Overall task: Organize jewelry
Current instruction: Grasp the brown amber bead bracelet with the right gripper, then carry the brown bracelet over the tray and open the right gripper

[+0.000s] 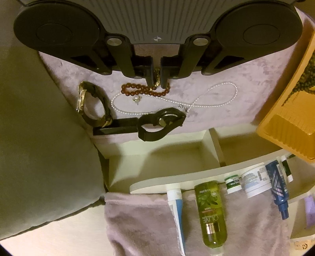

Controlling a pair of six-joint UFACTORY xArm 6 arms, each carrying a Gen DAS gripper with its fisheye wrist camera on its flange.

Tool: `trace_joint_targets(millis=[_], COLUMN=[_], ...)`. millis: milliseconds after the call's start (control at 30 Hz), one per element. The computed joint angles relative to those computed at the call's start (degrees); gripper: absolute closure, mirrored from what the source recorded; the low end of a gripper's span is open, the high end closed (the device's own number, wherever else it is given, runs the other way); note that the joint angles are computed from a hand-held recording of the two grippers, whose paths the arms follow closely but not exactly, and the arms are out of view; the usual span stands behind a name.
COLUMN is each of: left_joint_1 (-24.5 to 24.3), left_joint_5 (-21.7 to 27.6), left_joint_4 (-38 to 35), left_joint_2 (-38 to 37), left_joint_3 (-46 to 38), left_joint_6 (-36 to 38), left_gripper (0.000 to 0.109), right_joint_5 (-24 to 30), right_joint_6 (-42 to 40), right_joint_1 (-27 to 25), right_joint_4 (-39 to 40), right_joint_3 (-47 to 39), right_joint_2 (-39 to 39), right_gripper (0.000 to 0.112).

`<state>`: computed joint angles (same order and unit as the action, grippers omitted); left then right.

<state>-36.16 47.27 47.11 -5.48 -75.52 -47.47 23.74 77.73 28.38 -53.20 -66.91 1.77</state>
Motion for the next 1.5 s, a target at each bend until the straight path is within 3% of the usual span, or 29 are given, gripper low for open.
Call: trace_joint_targets(millis=[267,533,733,967,1133,1333,1400,1433,1500], left_joint_1=[0.0,0.0,0.1,0.3,0.4,0.5,0.6,0.6,0.6], left_joint_5=[0.0,0.0,-0.1,-0.7,-0.9,-1.1,-1.1,-1.1,-1.3], left_joint_4=[0.0,-0.1,-0.3,-0.2,-0.3,-0.2,-0.2,-0.2,-0.3], left_joint_2=[0.0,0.2,0.2,0.1,0.1,0.1,0.1,0.1,0.1], left_joint_3=[0.0,-0.4,-0.4,0.0,0.0,0.1,0.1,0.1,0.1], left_joint_6=[0.0,0.0,0.0,-0.2,-0.2,-0.6,-0.6,-0.6,-0.6], left_gripper=[0.105,0.105,0.105,0.105,0.105,0.105,0.104,0.104,0.104], right_joint_5=[-1.5,-7.1,-12.3,-13.8,-11.9,-8.3,-8.1,-8.5,-9.6], right_joint_6=[-0.7,-7.1,-19.1,-37.0,-48.4,-54.8,-56.1,-55.5,-52.6], right_joint_1=[1.5,3.6,5.7,9.0,10.7,11.5,11.4,11.3,10.9], right_joint_4=[-0.4,4.2,15.8,32.0,42.3,47.6,49.3,48.7,45.6], right_joint_3=[-1.0,-7.8,-15.1,-24.2,-31.4,-38.4,-38.5,-37.9,-36.0], right_joint_2=[-1.6,1.7,7.8,15.6,21.2,26.2,26.3,26.0,24.8], right_gripper=[0.106,0.106,0.106,0.106,0.106,0.106,0.099,0.085,0.069])
